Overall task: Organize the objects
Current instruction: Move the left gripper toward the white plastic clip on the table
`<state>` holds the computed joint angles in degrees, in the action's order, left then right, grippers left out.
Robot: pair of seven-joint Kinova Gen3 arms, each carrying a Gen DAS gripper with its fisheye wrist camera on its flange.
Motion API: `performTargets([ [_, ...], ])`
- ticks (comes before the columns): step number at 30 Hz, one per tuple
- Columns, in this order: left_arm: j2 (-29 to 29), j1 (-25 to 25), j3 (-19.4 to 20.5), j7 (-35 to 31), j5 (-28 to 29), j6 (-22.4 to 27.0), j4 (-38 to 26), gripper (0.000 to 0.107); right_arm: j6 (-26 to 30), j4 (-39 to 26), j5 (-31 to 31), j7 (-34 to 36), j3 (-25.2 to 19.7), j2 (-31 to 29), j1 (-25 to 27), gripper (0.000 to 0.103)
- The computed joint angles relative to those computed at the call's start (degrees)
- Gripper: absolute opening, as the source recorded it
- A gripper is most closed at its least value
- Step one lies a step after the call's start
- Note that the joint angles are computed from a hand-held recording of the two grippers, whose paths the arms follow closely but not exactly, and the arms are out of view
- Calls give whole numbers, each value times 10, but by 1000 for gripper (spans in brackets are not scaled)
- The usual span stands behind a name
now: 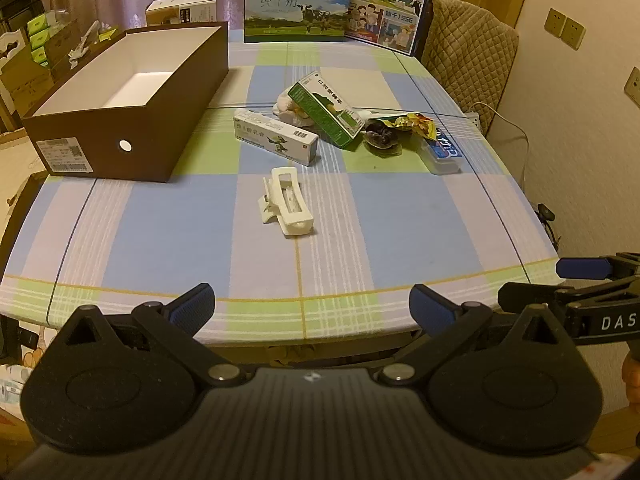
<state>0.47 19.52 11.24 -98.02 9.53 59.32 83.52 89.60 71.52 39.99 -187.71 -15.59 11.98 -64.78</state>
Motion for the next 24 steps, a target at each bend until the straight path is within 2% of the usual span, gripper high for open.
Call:
performTargets([
  [24,34,24,8,41,-30,4,-30,102,-43,50,-22,17,-11,-32,50,101],
])
